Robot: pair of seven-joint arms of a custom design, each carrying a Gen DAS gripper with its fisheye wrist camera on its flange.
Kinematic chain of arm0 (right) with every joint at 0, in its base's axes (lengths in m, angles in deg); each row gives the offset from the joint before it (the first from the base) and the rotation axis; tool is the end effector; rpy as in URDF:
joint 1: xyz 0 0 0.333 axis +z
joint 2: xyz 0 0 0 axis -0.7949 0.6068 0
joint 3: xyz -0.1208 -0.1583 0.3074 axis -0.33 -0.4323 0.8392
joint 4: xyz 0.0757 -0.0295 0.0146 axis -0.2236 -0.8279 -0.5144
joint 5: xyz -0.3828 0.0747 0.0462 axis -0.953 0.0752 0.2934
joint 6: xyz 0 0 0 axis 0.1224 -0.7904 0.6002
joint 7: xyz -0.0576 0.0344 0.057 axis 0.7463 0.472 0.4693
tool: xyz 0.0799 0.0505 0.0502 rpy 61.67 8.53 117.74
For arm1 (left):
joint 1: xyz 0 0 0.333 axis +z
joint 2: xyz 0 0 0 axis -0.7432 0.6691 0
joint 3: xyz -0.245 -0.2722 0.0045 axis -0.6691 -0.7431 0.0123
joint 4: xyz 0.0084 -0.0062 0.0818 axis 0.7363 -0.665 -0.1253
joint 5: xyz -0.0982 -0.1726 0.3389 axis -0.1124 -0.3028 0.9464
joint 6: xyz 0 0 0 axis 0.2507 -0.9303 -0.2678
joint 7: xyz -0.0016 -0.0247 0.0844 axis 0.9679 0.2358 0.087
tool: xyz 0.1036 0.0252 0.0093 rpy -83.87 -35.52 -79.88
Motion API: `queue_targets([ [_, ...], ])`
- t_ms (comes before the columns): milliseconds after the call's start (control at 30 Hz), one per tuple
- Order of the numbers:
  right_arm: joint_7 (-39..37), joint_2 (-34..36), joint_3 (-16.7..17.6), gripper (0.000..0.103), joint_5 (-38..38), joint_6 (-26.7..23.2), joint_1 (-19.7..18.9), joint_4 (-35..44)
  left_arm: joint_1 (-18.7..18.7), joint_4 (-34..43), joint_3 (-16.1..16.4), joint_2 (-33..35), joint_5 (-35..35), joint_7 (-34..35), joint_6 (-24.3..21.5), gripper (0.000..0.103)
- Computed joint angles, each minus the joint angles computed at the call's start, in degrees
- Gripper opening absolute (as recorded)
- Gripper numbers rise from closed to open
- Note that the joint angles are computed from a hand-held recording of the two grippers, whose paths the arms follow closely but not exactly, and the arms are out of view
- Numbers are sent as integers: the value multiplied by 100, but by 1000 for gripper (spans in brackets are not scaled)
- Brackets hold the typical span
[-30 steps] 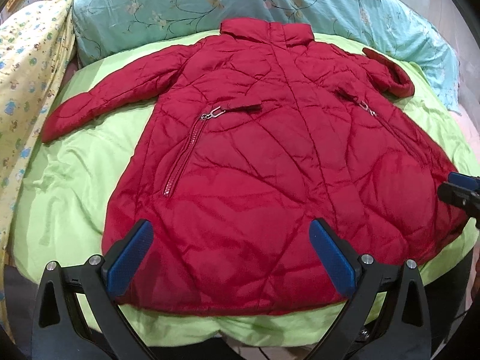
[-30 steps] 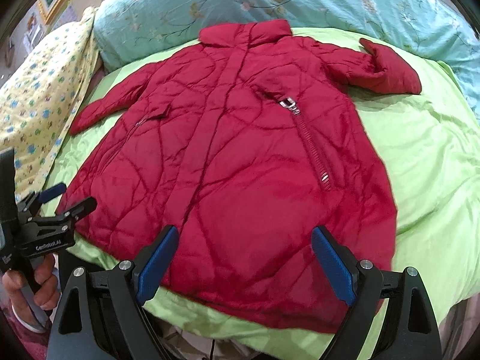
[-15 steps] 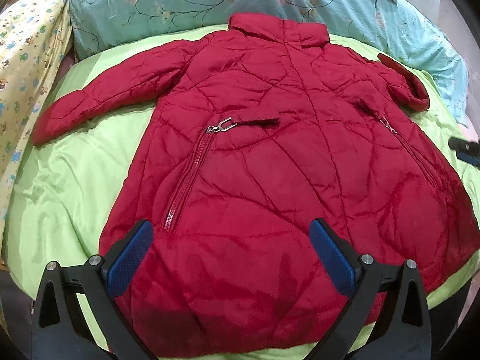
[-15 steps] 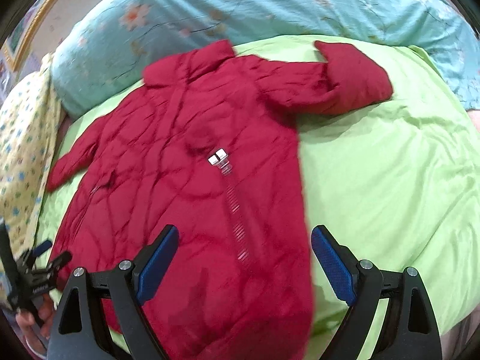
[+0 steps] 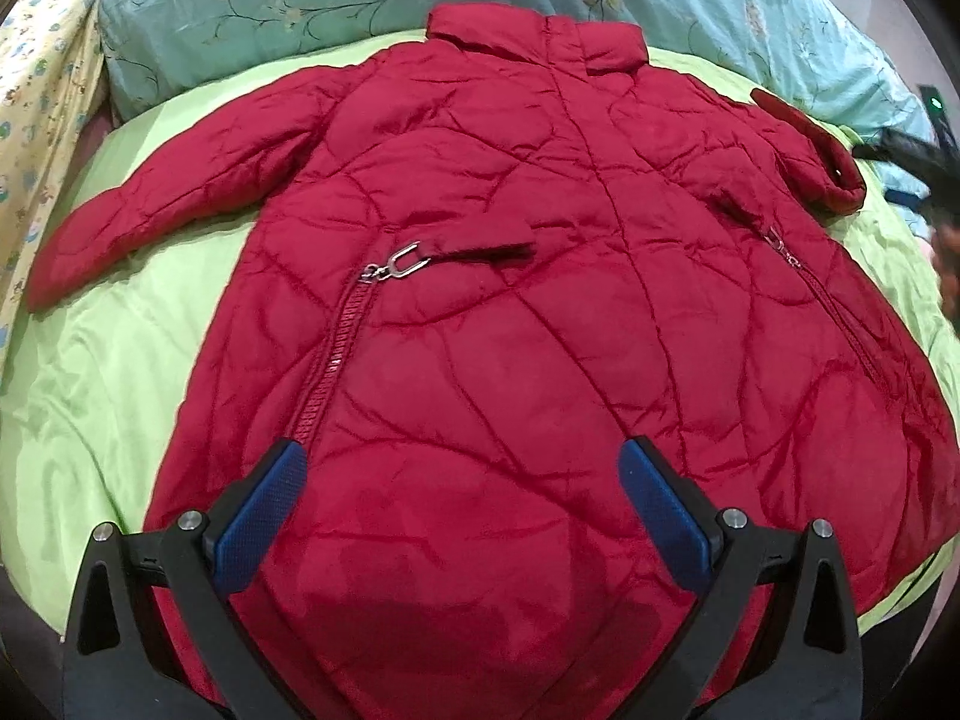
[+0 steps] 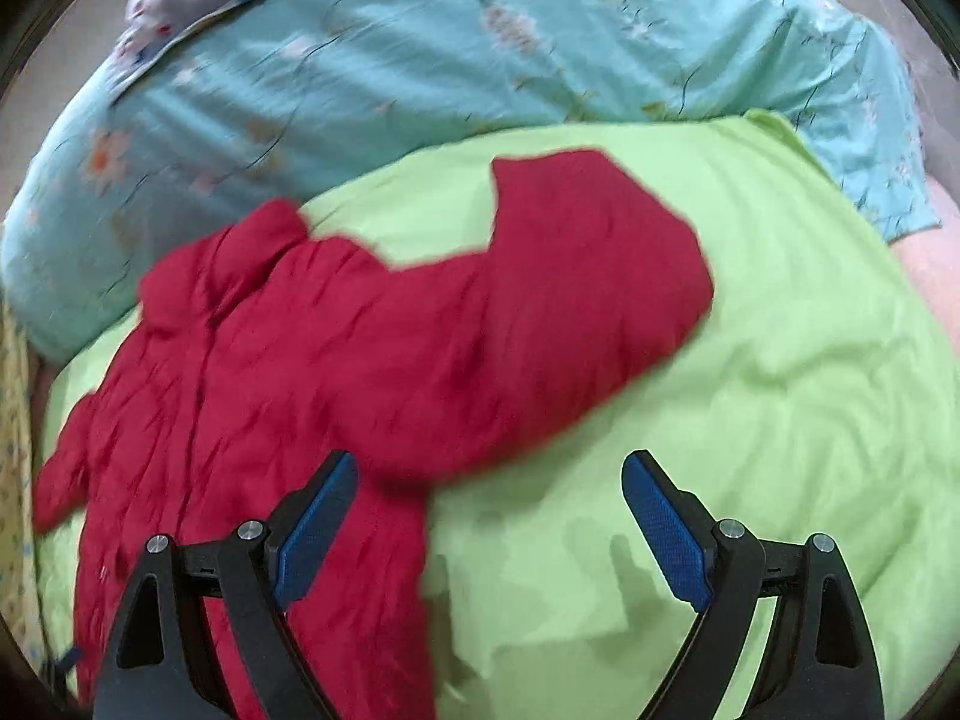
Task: Fold large clothes
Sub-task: 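Move the right tool to the jacket sleeve cuff and grasp it, then lift the sleeve with the right tool and fold it across the jacket body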
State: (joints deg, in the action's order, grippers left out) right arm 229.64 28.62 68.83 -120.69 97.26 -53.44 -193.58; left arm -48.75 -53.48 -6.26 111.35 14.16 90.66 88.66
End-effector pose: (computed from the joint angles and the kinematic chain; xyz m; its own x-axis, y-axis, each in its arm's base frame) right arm 0.5146 -0.0017 0.4423 -0.6811 -0.7263 -0.0928 -0.5531 0.5934 -0.5848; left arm 0.6017 -0.1192 0.3059 -0.5368 -0.8427 -0.0414 -0.7381 0.4928 -0.4607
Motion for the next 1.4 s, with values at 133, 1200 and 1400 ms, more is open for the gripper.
queue_targets([
  [133,-201,530,-183,89,16,-304,-116,618,-70,93,40,74,50,-61,-68,103],
  [1200,-1418,1383,-297,10,623,1222,448,1538,422,754,-434,444,-456,109,-395,103],
  [1400,-2431,1990,35,10,1344,1886,855,1896,812,1016,-635,542,-1055,531,-764,103],
])
